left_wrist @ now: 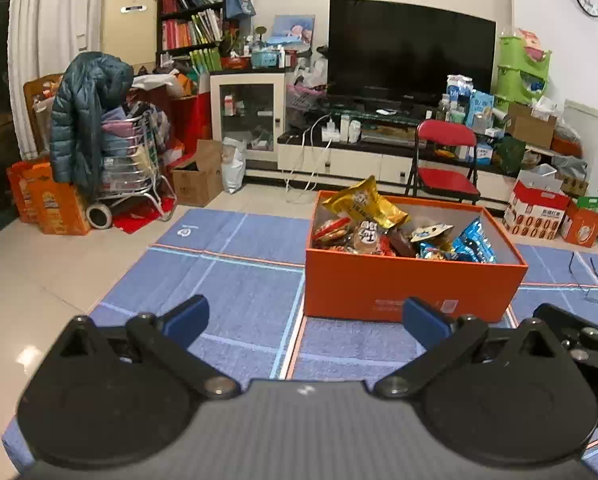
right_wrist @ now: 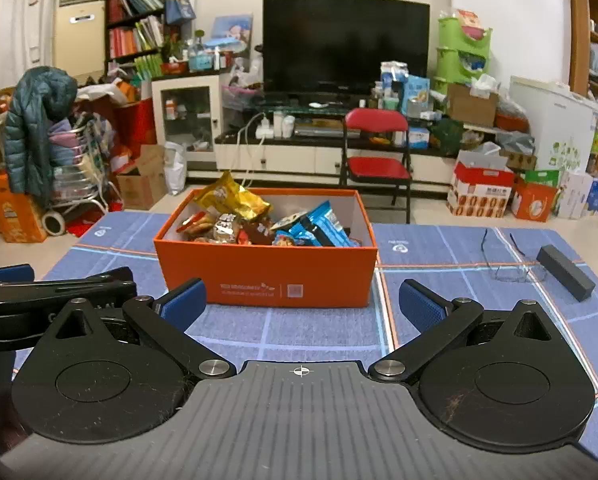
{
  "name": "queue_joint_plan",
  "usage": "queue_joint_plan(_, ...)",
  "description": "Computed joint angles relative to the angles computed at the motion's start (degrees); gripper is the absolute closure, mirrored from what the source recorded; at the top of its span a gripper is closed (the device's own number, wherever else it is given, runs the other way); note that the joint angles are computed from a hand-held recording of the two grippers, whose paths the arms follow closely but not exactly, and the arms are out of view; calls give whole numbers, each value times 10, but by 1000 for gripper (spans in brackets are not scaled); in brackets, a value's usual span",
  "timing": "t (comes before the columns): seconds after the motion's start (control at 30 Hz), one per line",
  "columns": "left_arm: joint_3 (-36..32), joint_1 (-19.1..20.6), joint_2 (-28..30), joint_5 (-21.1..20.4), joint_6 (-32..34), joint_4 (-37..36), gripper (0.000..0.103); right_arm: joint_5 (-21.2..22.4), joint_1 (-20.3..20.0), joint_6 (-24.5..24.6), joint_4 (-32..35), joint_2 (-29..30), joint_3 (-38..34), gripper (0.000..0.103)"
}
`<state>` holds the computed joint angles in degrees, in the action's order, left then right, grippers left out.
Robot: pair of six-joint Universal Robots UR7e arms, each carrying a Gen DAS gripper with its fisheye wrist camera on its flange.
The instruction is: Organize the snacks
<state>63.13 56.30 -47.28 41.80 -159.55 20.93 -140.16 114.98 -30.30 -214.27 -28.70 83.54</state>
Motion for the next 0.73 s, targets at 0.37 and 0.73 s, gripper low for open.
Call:
queue_joint_plan(0.37,-1,1,2,4,-18,5,1,11,-6,-6,-10,1,1,8)
queue_joint_plan(0.73,38,-1,-20,3,18,-48,1,12,-4,-21,-25,5,-3,8)
